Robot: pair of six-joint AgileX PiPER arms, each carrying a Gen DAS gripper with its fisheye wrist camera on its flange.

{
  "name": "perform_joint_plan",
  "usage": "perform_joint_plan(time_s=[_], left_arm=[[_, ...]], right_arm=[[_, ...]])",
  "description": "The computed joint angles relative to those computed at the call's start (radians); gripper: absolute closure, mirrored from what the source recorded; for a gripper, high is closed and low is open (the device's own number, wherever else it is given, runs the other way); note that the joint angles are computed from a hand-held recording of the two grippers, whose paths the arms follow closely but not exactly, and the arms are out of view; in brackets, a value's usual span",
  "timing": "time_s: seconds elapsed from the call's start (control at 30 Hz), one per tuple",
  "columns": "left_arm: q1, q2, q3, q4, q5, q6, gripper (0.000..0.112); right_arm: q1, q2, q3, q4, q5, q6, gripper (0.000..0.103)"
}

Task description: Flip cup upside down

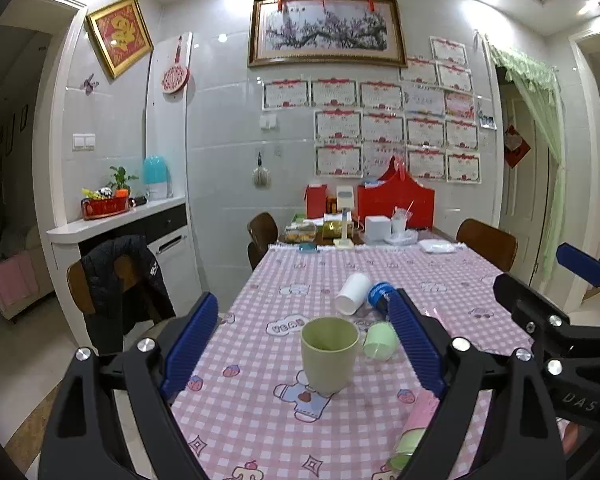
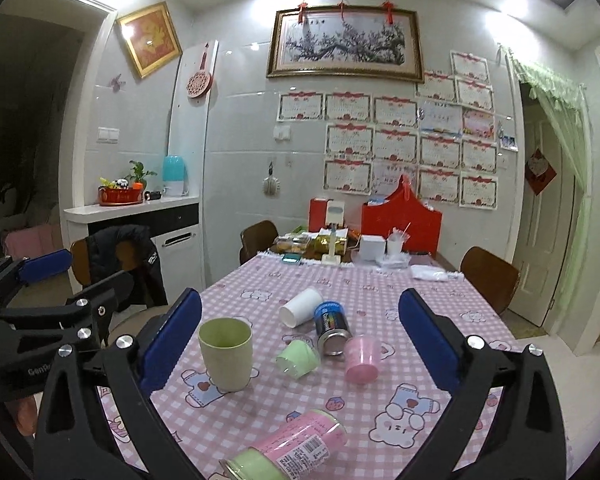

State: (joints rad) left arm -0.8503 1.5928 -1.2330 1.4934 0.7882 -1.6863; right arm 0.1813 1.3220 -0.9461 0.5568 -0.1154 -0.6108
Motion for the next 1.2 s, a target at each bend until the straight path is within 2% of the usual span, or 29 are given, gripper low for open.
perform_joint_plan(time_s=[0.07, 0.23, 0.57, 1.2], left_arm=[[-0.011, -0.002, 0.002, 0.022, 0.014, -0.015, 0.026], [-0.03, 0.0, 0.003, 0.043, 0.04, -0.035, 0.026], [-0.036, 0.006, 0.018, 0.105, 0.05, -0.097, 0.026], [-0.031, 0.004, 0.034, 0.132, 0.053, -0.12, 0.026]], right_arm=[[0.002, -0.01, 0.014, -0.002, -0.02, 0.001, 0.008], [-0.006, -0.025, 0.033, -0.141, -0.028, 0.145, 0.008], [0.014, -0.036, 0.05, -0.003, -0.069, 0.006, 0.008], [0.001, -0.038, 0.05, -0.076, -0.056, 0.08, 0.008]])
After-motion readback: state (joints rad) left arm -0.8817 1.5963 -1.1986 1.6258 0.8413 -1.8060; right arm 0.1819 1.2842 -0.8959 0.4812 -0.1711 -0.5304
